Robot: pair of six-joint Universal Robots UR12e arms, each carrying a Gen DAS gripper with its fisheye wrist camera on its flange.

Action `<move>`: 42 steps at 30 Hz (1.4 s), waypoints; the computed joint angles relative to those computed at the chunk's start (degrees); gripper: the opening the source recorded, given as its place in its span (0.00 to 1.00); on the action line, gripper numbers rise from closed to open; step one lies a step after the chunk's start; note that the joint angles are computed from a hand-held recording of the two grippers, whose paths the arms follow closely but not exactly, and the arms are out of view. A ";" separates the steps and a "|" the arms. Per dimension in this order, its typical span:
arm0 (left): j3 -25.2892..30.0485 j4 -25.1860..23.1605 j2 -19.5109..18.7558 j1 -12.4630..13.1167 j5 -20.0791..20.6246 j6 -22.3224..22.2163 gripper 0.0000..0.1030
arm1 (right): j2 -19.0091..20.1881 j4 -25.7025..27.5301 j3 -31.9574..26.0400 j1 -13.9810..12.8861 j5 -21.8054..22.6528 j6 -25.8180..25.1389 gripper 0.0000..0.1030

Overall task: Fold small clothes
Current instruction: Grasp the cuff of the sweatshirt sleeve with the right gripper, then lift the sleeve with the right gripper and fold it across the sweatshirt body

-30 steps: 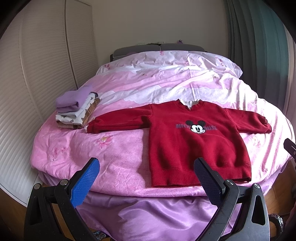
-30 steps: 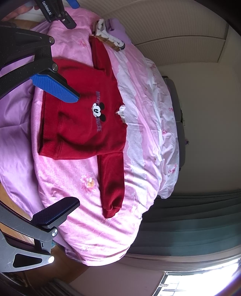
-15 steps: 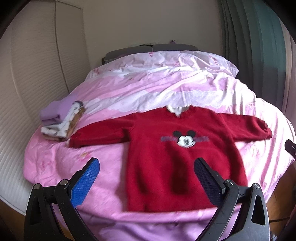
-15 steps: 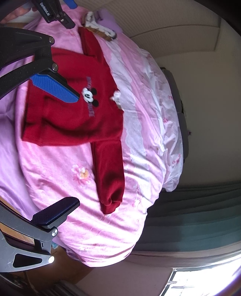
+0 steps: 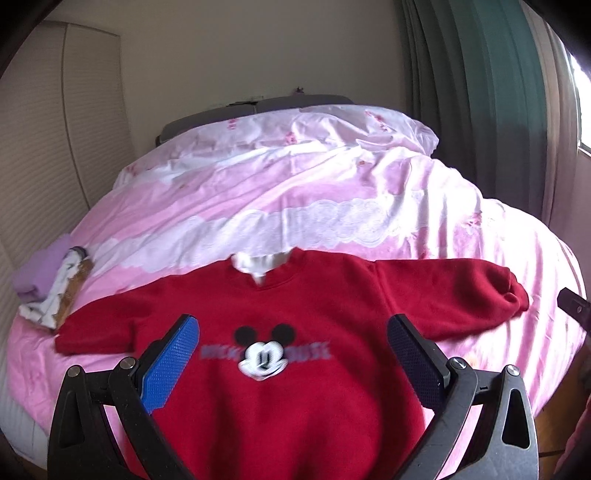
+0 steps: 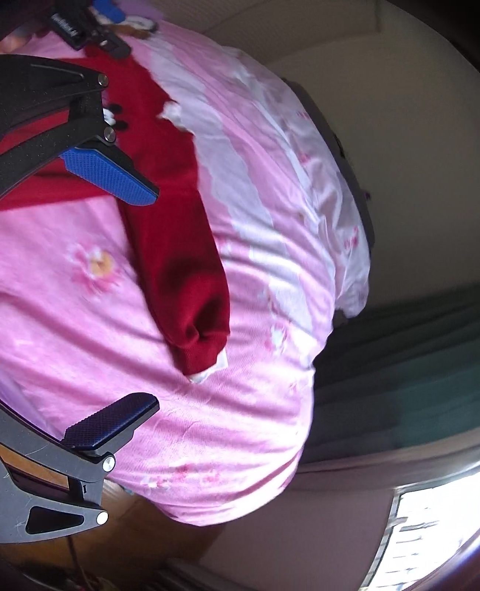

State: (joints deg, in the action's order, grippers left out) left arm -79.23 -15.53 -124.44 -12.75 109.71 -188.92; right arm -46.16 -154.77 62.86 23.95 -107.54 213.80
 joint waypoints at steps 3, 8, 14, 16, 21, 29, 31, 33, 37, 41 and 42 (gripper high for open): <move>4.03 -2.75 -2.79 -0.44 -0.20 -0.77 1.00 | 1.14 0.22 -0.98 -1.96 3.58 4.96 0.96; 10.09 -5.38 -6.90 -1.48 0.43 -0.80 1.00 | 3.40 1.57 -3.02 -4.00 7.15 11.18 0.79; 17.51 -9.47 -11.60 -2.26 1.01 -1.44 1.00 | 5.99 1.25 -4.50 -6.19 12.88 19.57 0.67; 19.11 -10.48 -12.59 -2.35 1.14 -1.79 1.00 | 6.51 0.70 -4.49 -6.65 14.28 22.43 0.65; 22.61 -13.10 -14.83 -2.55 1.50 -3.23 1.00 | 8.32 -0.54 -5.44 -7.65 18.63 26.71 0.64; 24.64 -15.43 -16.20 -2.84 1.42 -4.18 1.00 | 11.19 -5.65 -6.43 -9.02 23.17 32.08 0.46; 24.51 -15.55 -16.07 -2.82 1.37 -4.29 1.00 | 11.30 -7.05 -6.01 -9.35 24.69 32.98 0.33; 24.14 -15.53 -15.74 -2.77 1.51 -4.40 1.00 | 11.20 -6.79 -6.28 -9.20 24.29 32.40 0.27; 22.02 -15.14 -14.11 -2.35 1.46 -5.37 1.00 | 10.02 -4.78 -6.82 -7.91 19.09 27.98 0.22; 18.42 -14.06 -11.34 -1.46 1.70 -6.73 1.00 | 9.51 -2.09 -9.10 -6.03 12.31 22.40 0.20; 17.73 -13.78 -10.81 -1.25 1.76 -6.89 1.00 | 9.43 -1.54 -9.64 -5.54 10.60 20.91 0.20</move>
State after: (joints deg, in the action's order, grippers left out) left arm -61.50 -29.31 -135.25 -14.00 111.47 -195.81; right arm -36.73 -156.31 53.22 18.41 -96.94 234.71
